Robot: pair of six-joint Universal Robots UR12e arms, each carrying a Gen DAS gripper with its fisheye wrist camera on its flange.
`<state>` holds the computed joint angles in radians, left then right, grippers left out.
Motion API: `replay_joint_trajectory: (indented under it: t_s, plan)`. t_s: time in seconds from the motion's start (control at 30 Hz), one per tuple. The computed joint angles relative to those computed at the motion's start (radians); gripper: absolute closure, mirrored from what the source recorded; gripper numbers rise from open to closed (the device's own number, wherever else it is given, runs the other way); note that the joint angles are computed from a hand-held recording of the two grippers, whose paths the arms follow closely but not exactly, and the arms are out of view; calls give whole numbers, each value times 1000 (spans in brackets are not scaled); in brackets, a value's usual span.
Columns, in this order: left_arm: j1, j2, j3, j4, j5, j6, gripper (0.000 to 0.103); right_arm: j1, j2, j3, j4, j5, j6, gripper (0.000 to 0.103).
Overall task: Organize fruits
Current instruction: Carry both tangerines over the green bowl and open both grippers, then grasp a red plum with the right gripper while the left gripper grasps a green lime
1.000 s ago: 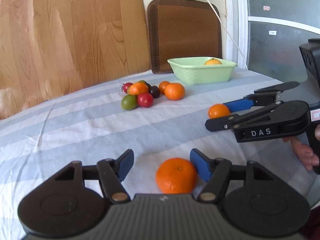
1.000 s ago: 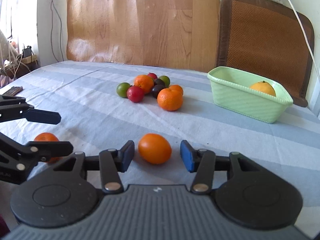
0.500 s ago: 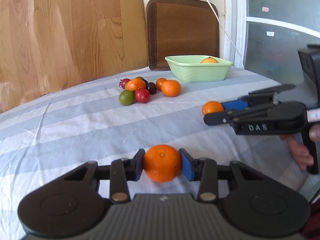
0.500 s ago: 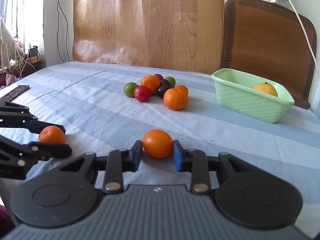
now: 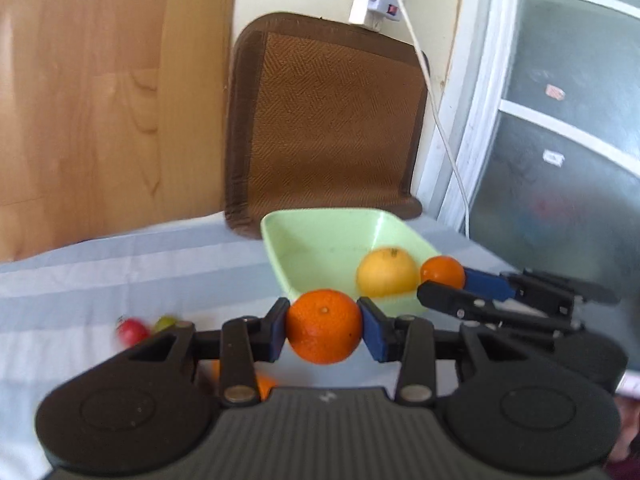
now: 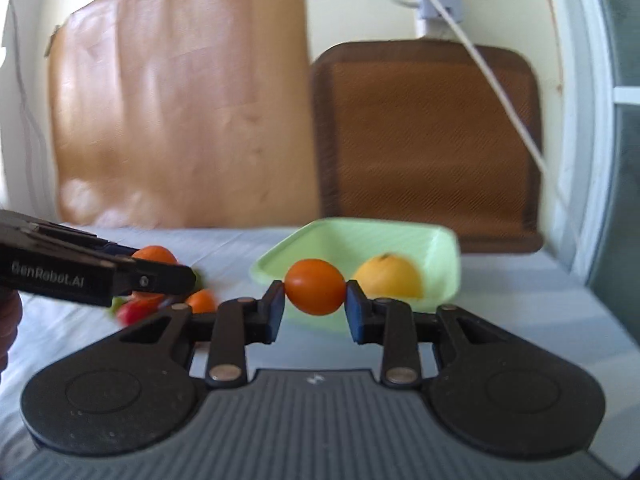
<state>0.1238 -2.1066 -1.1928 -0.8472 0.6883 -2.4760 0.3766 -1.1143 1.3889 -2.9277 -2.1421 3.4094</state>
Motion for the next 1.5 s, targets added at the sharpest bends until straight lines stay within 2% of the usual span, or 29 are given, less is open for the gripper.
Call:
replay_joint_trajectory:
  t_s: [0.13,0.27,0.33,0.37,0.43,0.47,0.57,0.7,0.77,0.83,0.9,1.0,1.17,1.27,1.37,1.5]
  plan:
    - [-41,-61,113,-156,4,-2,66,-33,14,-11,16,-53,74,68]
    - [-70,-89,145,-189,53,-21,66,-55,14,-4,29,-35,150,68]
    - [-74,-96,144,-184,64,-26,65,-59,19,-4,7,-20,140,66]
    - [-76,-93,131,-147,67,-34,65,-61,20,-2,-1,-14,140,66]
    - [-80,-91,121,-125,77,-33,64,-68,25,-3,-18,-1,141,66]
    - [-81,-91,121,-123,74,-38,59,-69,26,-3,-24,1,140,65]
    - [-78,-87,116,-101,68,-67,55,-73,28,1,-51,-9,146,53]
    - [-48,-75,104,-59,5,-129,55,-69,23,22,-126,-44,139,52]
    - [-19,-64,80,5,-36,-181,55,-64,20,33,-153,-71,142,52]
    - [10,-51,49,95,-47,-242,55,-61,15,43,-175,-96,158,52]
    - [39,-41,21,180,-30,-303,55,-59,14,46,-181,-116,175,52]
    - [76,-25,-21,273,42,-358,55,-56,17,43,-184,-141,190,52]
    - [115,0,-87,281,141,-309,55,-43,28,34,-186,-196,171,52]
    - [130,0,-98,250,137,-297,55,-30,36,28,-197,-227,158,52]
    - [136,-10,-77,192,108,-281,54,-19,20,36,-176,-159,183,52]
    - [142,-32,-21,10,11,-221,54,1,4,32,-126,87,129,52]
